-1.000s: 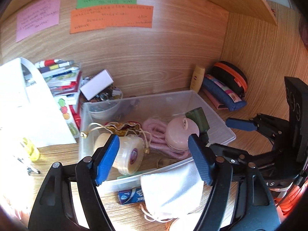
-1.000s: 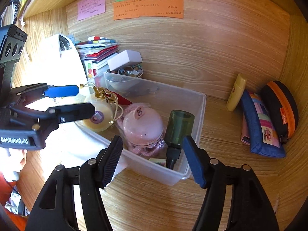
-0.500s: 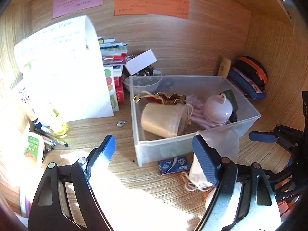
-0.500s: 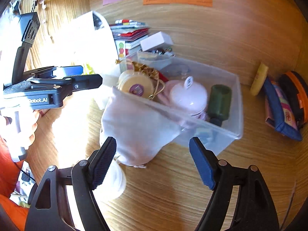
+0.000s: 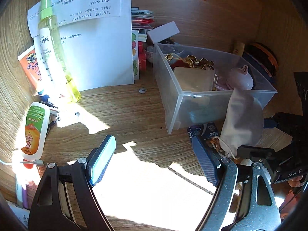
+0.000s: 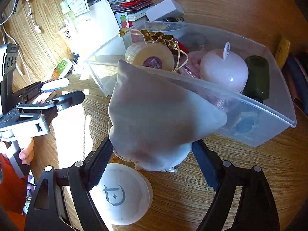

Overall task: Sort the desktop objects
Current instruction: 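Move the left tool to the green bead keychain while the right tool approaches the white cloth bag, then grasp the green bead keychain with the left tool while the right tool grasps the white cloth bag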

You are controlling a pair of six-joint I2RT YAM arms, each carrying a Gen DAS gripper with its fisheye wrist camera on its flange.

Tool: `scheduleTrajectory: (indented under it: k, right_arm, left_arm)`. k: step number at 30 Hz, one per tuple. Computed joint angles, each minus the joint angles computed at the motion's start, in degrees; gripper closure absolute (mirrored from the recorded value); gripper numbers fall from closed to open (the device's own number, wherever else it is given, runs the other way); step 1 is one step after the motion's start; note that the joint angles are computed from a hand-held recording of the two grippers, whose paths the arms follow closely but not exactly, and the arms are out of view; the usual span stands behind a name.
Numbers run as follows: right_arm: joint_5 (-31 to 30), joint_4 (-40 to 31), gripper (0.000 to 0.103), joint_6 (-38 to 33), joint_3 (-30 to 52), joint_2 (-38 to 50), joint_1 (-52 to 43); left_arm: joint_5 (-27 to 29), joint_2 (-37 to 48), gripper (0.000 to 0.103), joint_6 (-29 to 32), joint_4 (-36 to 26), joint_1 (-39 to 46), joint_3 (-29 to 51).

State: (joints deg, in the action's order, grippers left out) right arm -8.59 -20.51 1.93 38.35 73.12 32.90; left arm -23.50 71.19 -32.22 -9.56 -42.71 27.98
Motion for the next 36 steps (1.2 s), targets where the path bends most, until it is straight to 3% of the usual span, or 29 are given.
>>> scheduleTrajectory:
  k: [5, 12, 22, 23, 24, 36]
  right_arm:
    - [1.31, 2.69, 0.021, 1.69, 0.35, 2.11, 1.1]
    - [0.62, 3.96, 0.041, 1.88, -0.85, 0.32, 1.75]
    - [-1.21, 2.57, 0.048, 1.11, -3.41, -5.92, 0.4]
    - [-1.36, 2.41, 0.063, 1.13, -3.66, -6.52, 0.03]
    - [-0.73, 1.99, 0.066, 1.16, -3.75, -7.1, -0.21]
    - [-2.32, 1.7, 0.069, 0.9, -7.56, -12.55, -3.74]
  left_arm:
    - [2.59, 2.01, 0.021, 0.51, 2.26, 0.79, -0.34]
    - [4.31, 2.64, 0.021, 0.1, 2.8, -0.14, -0.67]
    - [0.18, -2.3, 0.021, -8.41, -4.54, -11.13, -2.54]
    - [-0.31, -2.72, 0.021, -9.45, -5.54, -12.49, -2.47]
    - [-0.87, -3.07, 0.021, -10.5, -6.39, -13.99, -2.39]
    - [-2.85, 2.3, 0.021, -17.23, -7.81, -28.03, 1.57]
